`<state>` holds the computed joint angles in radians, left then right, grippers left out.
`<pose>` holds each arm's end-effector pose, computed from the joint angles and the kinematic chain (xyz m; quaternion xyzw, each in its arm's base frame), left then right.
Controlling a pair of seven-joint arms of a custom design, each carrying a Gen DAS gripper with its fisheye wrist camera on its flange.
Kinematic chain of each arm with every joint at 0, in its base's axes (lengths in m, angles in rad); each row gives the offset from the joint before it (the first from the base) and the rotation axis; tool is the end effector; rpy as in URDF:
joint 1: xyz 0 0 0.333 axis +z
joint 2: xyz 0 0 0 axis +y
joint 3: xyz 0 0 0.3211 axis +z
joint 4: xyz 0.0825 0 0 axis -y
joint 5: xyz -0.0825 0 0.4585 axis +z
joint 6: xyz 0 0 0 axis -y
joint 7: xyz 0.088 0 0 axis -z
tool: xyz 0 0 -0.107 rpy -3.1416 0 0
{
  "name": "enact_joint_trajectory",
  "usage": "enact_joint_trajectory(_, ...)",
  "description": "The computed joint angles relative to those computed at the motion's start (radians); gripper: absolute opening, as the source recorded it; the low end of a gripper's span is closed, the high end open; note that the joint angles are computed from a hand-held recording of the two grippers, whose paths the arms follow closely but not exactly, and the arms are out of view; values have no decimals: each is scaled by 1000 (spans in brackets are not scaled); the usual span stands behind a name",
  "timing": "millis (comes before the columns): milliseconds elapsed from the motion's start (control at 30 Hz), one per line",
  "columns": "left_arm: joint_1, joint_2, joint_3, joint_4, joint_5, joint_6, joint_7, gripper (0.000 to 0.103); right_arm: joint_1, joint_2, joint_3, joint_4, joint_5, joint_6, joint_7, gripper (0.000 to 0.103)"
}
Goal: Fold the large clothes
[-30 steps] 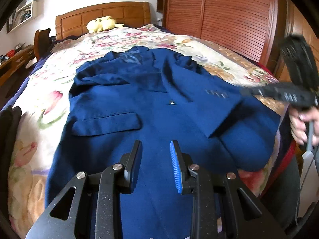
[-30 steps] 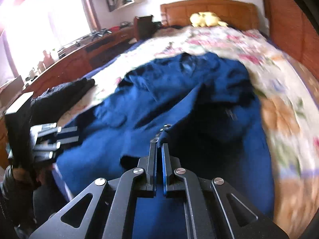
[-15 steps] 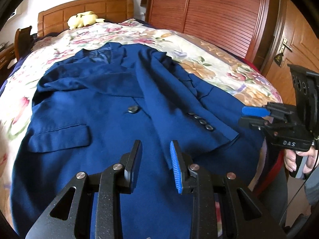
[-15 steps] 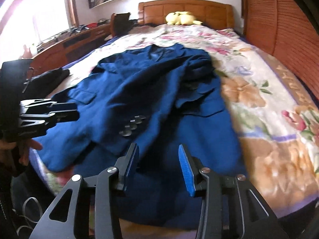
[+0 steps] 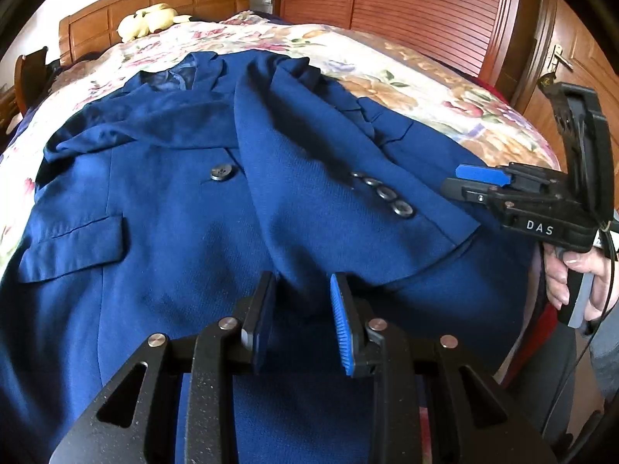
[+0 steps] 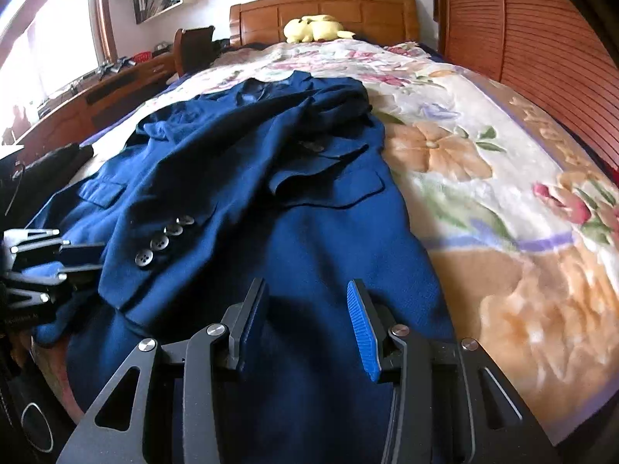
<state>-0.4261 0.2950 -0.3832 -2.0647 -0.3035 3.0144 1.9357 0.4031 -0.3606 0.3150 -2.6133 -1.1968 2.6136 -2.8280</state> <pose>0.4966 -0.4748 0.3269 -0.3391 0.8769 -0.3328 0.0730 0.3557 0.3282 0.3475 -0.5816 0.6944 -0.2988 0.3005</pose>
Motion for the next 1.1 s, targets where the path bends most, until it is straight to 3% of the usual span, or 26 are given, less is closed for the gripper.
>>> enact_joint_trajectory(200,-25,-2,22,-12,29,26,-34,30,8,20,2,14,-11,-27,-9,44)
enact_joint_trajectory(267,-28,-7,23,-14,55,20,-17,22,6,14,-4,5,-23,-12,5,44)
enact_joint_trajectory(333,31,-13,-37,-14,4,7,47,6,5,11,-7,1,-27,-5,11,44)
enact_joint_trajectory(400,77,-25,-82,-17,-62,4,112,4,5,12,-9,1,-22,-5,6,44)
enact_joint_trajectory(467,161,-46,-167,-25,-195,13,233,4,5,13,-8,3,-19,-6,6,44)
enact_joint_trajectory(533,178,-70,-178,-29,-269,29,288,4,5,13,-7,3,-19,-6,8,44)
enact_joint_trajectory(700,108,-105,-49,-14,-242,66,228,4,7,15,-9,4,-10,-9,-5,44)
enact_joint_trajectory(800,35,-95,77,8,-102,87,88,4,7,16,-9,5,-6,-11,-12,44)
enact_joint_trajectory(867,-49,-78,208,32,70,79,-77,4,7,18,-11,7,0,-11,-19,44)
enact_joint_trajectory(900,-60,-71,232,40,98,74,-102,4,7,20,-12,9,5,-12,-25,44)
enact_joint_trajectory(1033,-51,-49,266,69,208,33,-200,4,8,25,-11,14,17,-20,-40,44)
enact_joint_trajectory(1100,19,-48,199,69,177,13,-169,4,7,27,-12,15,16,-20,-42,45)
